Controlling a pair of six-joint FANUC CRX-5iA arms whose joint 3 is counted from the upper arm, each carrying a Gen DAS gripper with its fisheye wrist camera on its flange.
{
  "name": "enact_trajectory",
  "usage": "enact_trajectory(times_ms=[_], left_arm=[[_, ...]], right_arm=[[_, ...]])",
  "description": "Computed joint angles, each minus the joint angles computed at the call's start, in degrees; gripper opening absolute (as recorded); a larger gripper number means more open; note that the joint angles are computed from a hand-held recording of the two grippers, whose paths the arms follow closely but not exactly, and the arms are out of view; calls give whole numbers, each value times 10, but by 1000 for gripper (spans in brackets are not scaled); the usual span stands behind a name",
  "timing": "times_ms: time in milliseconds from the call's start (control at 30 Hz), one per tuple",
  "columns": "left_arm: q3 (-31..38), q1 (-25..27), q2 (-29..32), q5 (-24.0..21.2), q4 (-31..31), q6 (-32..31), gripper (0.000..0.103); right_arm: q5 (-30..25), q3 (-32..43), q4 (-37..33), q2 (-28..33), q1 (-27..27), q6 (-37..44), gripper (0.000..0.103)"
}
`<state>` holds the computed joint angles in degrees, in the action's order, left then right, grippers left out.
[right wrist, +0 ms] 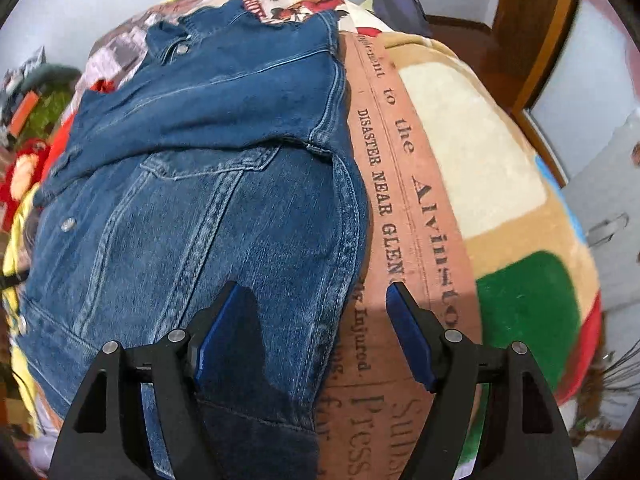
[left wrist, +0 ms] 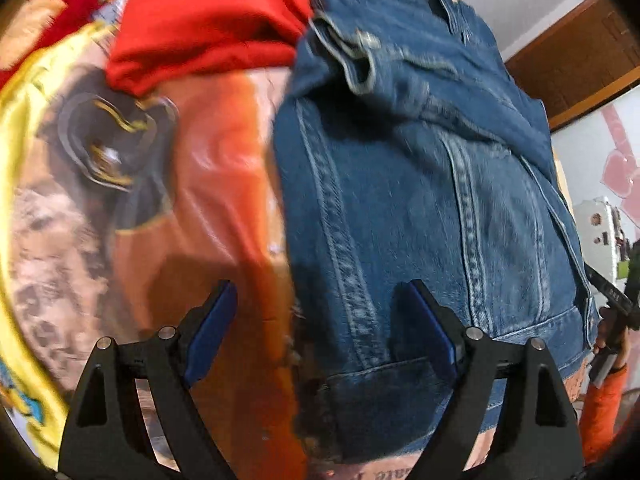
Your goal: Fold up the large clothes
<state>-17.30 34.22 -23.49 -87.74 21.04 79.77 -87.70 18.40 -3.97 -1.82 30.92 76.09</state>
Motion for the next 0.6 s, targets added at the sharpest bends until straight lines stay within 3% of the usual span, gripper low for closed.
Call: enact_trajectory(times_ms=[167, 267, 500, 600], left_arm=[[-11, -11, 5, 22, 9, 19, 85], [-5, -28, 1, 32, -3, 21, 78], [20, -49, 3, 14, -31, 6, 53], [25, -49, 2, -1, -36, -4, 37]], right_arm=[[-21, 34, -95, 24, -57, -10, 70], [-18, 34, -121, 25, -72, 4, 67], [-24, 52, -162, 28, -69, 27, 12], [-13, 52, -135, 27, -47, 42, 8]])
